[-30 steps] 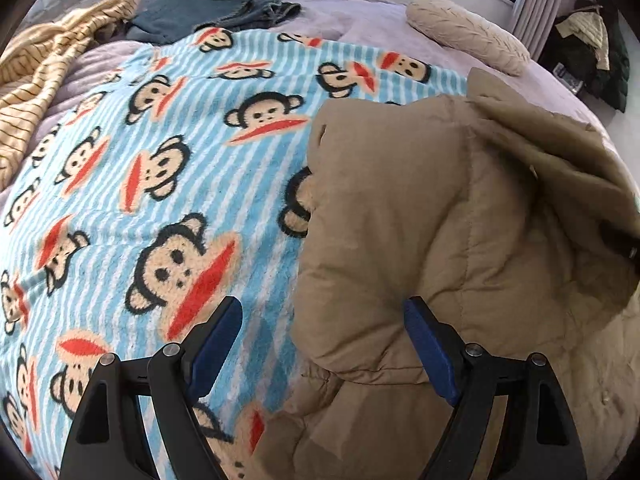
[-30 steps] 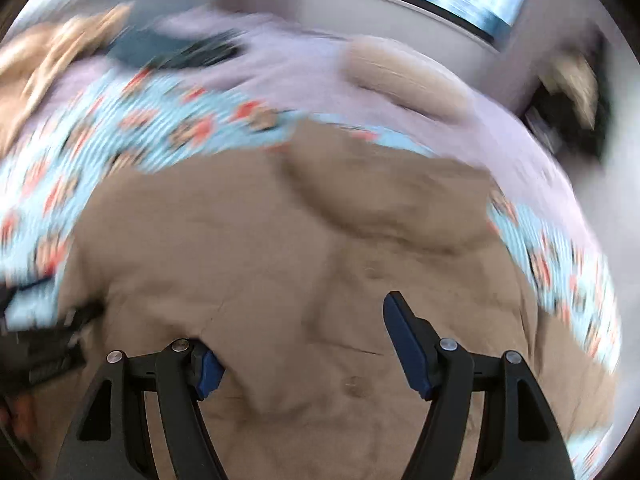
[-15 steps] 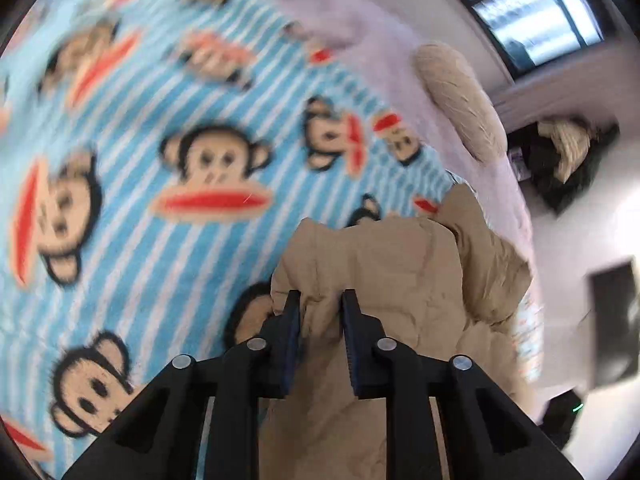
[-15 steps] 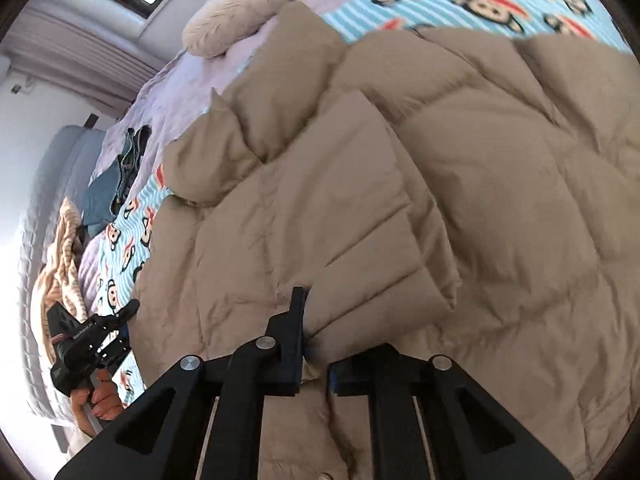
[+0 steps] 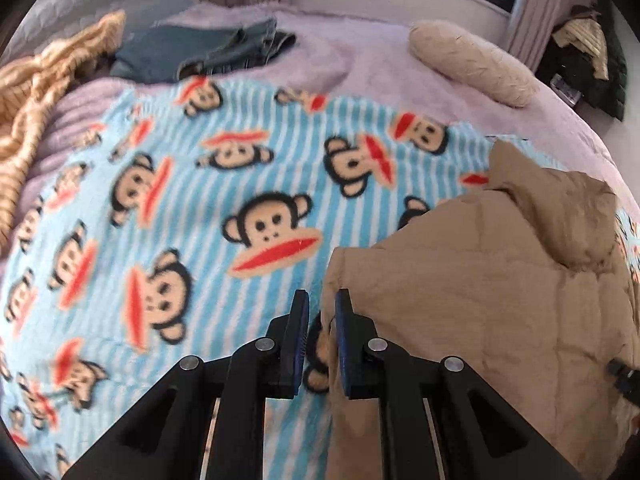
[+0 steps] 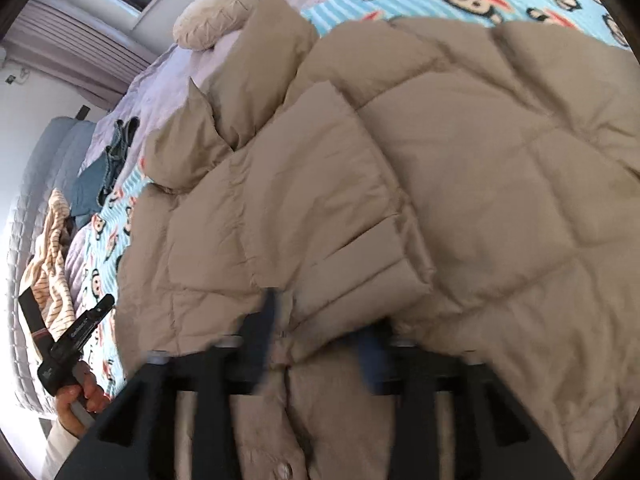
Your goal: Fold large clothes
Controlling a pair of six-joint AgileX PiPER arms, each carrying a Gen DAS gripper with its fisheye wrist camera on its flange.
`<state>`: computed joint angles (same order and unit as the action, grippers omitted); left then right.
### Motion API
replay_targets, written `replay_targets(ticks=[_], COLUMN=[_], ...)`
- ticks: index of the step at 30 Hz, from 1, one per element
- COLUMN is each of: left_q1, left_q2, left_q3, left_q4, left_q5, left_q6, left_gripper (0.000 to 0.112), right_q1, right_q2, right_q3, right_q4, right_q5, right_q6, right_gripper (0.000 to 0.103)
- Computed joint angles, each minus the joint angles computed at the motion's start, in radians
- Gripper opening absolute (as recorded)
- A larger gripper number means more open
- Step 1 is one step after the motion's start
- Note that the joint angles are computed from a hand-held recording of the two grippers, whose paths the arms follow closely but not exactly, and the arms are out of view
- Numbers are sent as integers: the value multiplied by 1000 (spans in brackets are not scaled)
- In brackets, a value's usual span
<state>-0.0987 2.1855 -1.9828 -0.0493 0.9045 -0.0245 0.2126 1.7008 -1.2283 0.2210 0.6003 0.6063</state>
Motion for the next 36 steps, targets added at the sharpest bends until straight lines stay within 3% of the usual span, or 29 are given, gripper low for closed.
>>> replay_targets(ticks=[5, 8, 9, 10, 11, 12, 14, 18, 19, 20, 23, 25, 31, 36], left_q1=[-19, -59, -76, -90, -106, -124, -160, -242, -258, -287, -356, -400, -526, -609], left_q2=[-133, -191, -210, -229, -247, -276, -314, -302, -303, -305, -310, -302, -259, -177], left_q3=[143, 223, 252, 280, 305, 346, 391, 364, 365, 365, 365, 348, 276, 148], left_q4=[-17, -6, -10, -16, -25, -20, -28, -34, -36, -26, 10, 30, 65, 75], left_q5=[1, 12, 18, 22, 23, -3, -25, 49, 53, 55, 53, 64, 95, 179], left_q6=[36, 16, 7, -2, -18, -49, -75, -119, -122, -136, -180, -211, -292, -348], left_gripper=[15, 16, 22, 35, 72, 83, 83, 86, 86, 86, 86, 100, 103, 103], right_q1=[-59, -84, -85, -88, -89, -89, -86, -117, -137, -150, -215, -274, -509, -832], right_q2=[-114, -169, -183, -204, -218, -232, -260, -324, -344, -361, -426, -460, -549, -576], right_q3=[111, 166, 181, 196, 205, 214, 226, 278, 299, 316, 372, 399, 468, 485], right_q4=[106, 155, 156, 152, 144, 137, 107, 123, 144, 161, 214, 253, 353, 456], right_q5=[1, 7, 8, 18, 28, 37, 65, 96, 99, 98, 98, 115, 179, 273], right_q6=[-53, -86, -89, -92, -90, -90, -81, -122, -148, -163, -228, -286, -471, -677], right_gripper=[66, 78, 80, 80, 80, 80, 80, 81, 84, 100, 103, 103, 103, 103])
